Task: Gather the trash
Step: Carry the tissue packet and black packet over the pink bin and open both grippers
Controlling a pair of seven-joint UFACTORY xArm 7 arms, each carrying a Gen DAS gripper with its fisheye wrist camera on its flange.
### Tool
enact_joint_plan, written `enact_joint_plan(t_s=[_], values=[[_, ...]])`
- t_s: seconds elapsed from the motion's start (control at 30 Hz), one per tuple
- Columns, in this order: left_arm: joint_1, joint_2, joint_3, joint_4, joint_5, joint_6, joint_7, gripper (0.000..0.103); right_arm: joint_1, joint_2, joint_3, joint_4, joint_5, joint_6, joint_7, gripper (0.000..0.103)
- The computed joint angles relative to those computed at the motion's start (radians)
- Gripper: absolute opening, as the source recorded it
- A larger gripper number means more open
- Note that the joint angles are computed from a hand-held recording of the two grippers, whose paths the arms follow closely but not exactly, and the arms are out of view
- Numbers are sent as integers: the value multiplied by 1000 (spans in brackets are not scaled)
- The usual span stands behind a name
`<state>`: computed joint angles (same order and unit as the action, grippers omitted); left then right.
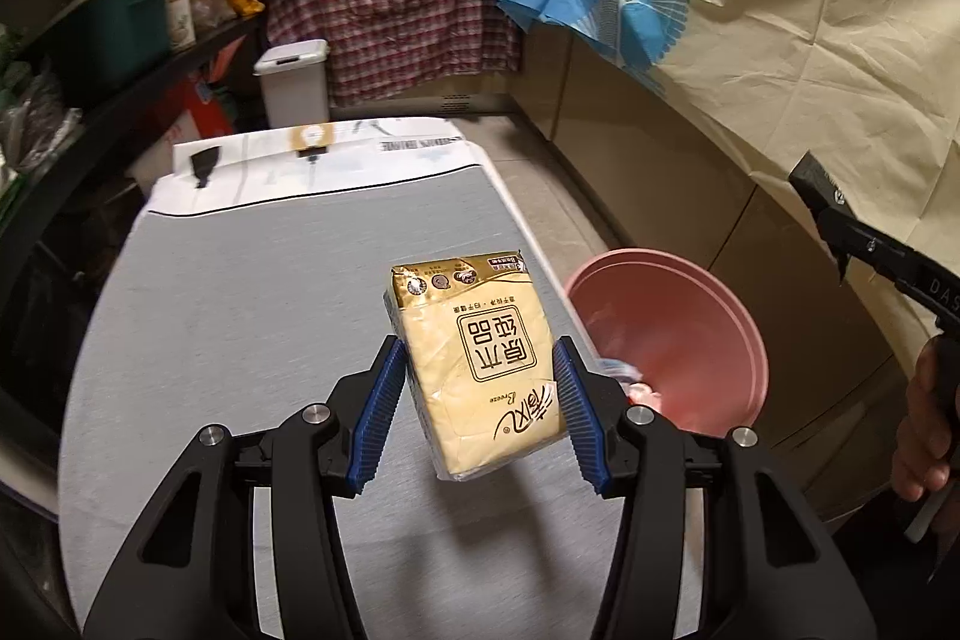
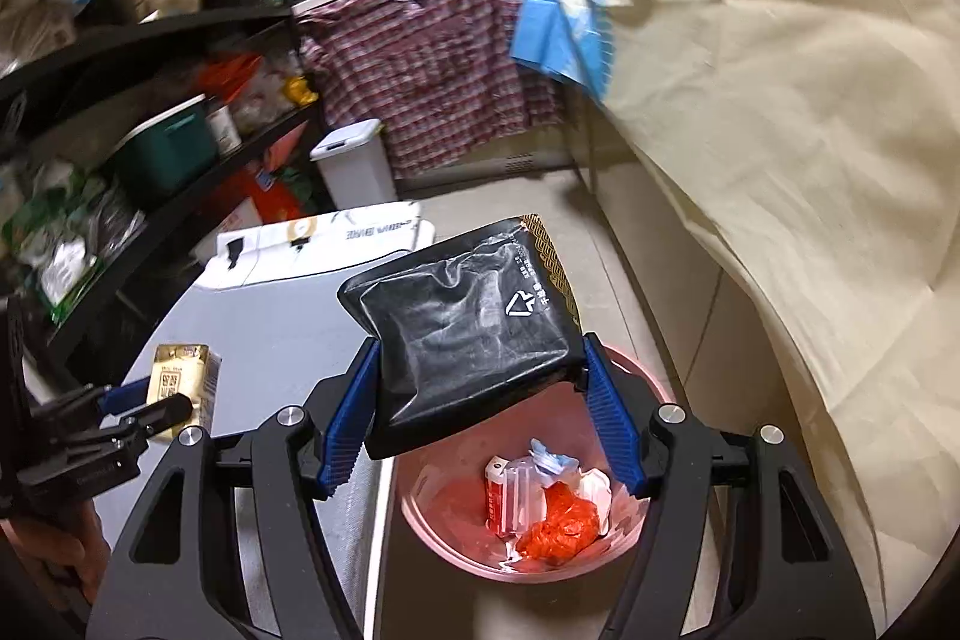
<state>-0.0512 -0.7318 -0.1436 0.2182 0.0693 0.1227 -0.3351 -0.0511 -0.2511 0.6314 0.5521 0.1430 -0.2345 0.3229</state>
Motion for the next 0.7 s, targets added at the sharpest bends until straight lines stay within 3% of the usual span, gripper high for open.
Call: enact_joint_plan(t_s=[0.27,0.4,0.7], values=[[-39,189,-31,102,-5,-94,-20,50,-23,36,-25,9,12,12,23,65],[-49,264,-52,154,2,-125,-22,50,-53,60,-3,27,21,14,16,65],[-71,410,-73,245,20,-157,-4,50,-280,106,228,78,64,25,-10,66]])
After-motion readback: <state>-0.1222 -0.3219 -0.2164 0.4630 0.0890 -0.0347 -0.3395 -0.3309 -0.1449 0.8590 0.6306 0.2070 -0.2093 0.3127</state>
